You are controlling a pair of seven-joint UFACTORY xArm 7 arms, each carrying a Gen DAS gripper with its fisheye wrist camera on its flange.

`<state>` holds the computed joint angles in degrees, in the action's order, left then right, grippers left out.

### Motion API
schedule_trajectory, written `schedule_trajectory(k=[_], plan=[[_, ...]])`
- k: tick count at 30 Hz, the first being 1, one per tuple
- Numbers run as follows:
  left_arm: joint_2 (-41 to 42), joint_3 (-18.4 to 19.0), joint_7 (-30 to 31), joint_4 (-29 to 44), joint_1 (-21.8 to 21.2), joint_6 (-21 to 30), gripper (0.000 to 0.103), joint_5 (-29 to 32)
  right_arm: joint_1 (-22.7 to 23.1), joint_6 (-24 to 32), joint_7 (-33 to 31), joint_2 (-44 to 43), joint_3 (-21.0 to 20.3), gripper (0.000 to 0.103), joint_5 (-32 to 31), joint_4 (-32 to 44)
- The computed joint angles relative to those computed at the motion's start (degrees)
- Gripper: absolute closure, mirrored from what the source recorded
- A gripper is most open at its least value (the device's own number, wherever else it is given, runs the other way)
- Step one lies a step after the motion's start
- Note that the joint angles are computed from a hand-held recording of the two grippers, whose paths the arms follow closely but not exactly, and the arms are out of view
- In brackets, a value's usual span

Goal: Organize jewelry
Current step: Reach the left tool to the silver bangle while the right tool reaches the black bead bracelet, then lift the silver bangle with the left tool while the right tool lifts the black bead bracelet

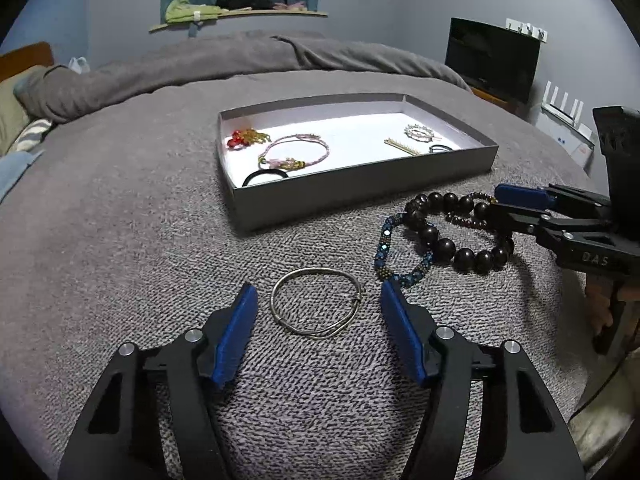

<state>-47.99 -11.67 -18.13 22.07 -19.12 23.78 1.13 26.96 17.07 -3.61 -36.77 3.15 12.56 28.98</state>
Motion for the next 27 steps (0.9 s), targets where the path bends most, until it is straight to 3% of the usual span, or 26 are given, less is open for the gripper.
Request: schedule_trajectory(k=[16,20,27], plan=[[0.7,1.3,1.0,0.4,-1.2,1.0,0.051,-1.4,0.6,1.1,-0.5,3.0,0.4,0.077,1.0,1.9],[0.4,1.5,1.4,0.2,-1.4,1.0,0.054,-1.9,0.5,0.8,-0.4,2.8,0.4,0.088,1.1,1.7],[-0.5,0.4,1.3,0.2,-0.9,0.4,0.054,-1.2,0.8,-1.8,-1.1,0.7,0.8,0.088,0.4,0.5]])
